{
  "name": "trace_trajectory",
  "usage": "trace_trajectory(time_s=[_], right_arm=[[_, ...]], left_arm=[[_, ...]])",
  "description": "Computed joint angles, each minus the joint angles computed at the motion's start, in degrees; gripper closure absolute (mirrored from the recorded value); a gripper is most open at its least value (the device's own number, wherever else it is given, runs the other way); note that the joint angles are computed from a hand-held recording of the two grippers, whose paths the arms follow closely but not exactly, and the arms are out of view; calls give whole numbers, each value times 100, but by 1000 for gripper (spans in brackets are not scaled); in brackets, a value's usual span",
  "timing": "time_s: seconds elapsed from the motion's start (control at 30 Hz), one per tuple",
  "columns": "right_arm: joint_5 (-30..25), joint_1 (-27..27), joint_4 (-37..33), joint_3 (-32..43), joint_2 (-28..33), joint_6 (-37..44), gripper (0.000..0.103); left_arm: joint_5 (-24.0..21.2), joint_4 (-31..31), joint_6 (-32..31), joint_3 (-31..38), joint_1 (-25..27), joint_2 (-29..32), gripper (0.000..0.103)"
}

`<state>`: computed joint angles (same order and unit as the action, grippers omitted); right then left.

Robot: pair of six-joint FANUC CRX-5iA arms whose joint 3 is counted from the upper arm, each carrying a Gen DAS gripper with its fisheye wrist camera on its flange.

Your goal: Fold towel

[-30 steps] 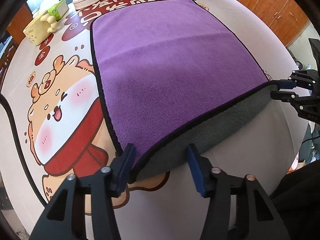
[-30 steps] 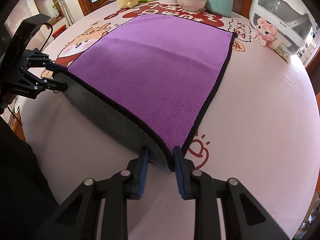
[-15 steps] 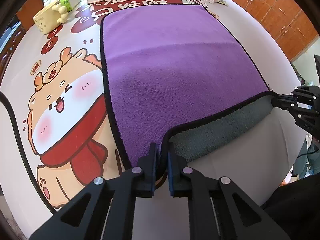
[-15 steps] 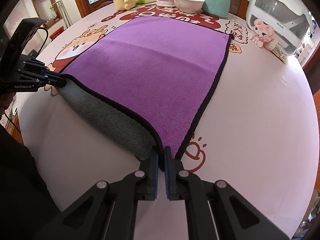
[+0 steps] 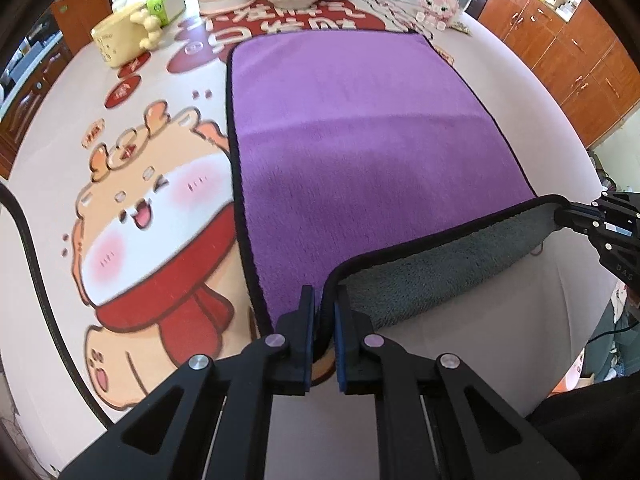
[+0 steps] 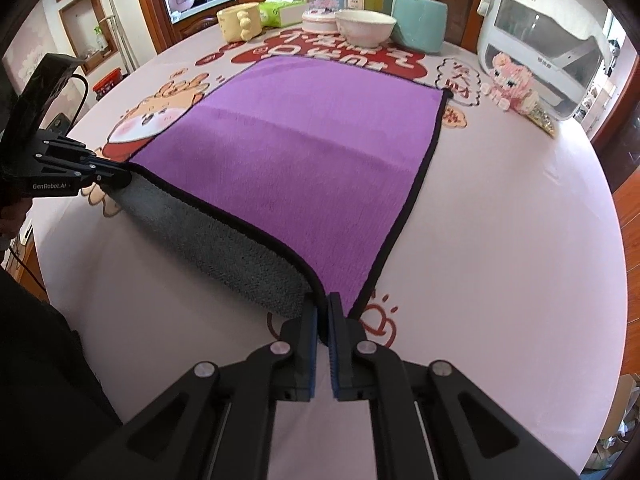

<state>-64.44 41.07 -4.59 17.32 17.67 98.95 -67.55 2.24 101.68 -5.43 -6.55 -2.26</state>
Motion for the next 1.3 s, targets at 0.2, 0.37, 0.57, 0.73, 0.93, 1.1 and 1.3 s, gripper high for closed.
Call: trace_trajectory(time_s=[0.2, 0.37, 0.57, 0.73, 0.93, 1.1, 1.3], right_arm=[[198, 38, 195, 149, 25, -103, 99], [396, 41, 357, 447, 156, -165, 99], [691, 38, 612, 922, 455, -317, 99], [916, 9, 820, 1436, 831, -544, 99], [1057, -65, 957, 2083, 1364, -740, 99], [985, -154, 928, 2775, 1876, -589, 99], [637, -246, 827, 3875, 2673, -480, 99]], left_arm=[[-58, -219, 104, 424, -22, 53, 96], [-86, -516, 136, 983, -66, 307, 96], [3, -837, 235, 1549, -38, 569, 96], [107, -1108, 305, 2030, 8, 850, 96], [268, -1331, 523, 2561, 112, 1310, 96], [199, -1599, 667, 3054, 116, 1775, 96], [103, -1598, 804, 3523, 232, 2371, 96]])
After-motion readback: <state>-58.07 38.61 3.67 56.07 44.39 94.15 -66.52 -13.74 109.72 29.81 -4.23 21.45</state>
